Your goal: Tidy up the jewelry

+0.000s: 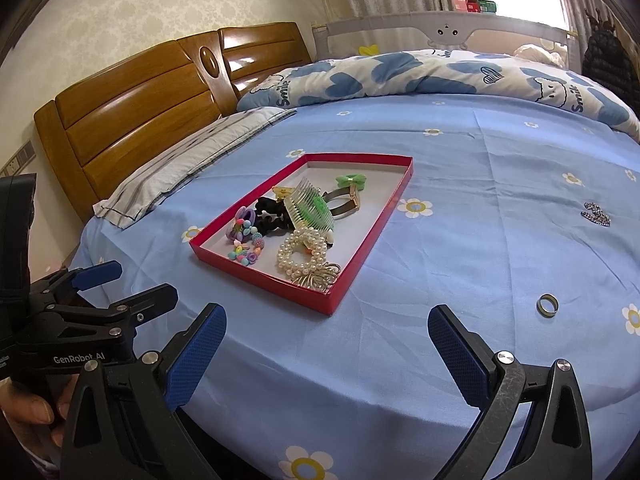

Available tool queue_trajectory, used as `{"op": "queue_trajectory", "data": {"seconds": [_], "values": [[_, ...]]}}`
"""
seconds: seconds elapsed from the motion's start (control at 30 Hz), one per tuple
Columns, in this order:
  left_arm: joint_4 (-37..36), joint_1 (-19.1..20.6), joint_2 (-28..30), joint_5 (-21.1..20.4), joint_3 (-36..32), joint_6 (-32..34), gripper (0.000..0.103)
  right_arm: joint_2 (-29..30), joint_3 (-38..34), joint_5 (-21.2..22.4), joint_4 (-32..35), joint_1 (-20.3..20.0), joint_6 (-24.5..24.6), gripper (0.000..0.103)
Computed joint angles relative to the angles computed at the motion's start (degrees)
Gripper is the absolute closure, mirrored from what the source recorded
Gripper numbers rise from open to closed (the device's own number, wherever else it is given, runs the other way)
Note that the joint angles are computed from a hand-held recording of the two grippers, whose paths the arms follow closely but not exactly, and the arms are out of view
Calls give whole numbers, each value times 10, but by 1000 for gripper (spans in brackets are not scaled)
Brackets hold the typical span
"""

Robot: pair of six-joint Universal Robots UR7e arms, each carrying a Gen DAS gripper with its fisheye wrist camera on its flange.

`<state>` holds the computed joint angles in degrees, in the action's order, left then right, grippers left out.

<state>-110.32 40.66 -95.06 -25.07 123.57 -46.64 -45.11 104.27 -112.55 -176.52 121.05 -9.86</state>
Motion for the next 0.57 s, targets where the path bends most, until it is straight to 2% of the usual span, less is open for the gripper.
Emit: {"op": "queue_trajectory", "data": {"seconds": [0.57], "values": [[-17, 14, 11, -9, -11, 17, 0, 3, -7, 0, 7, -3, 5, 1]]}}
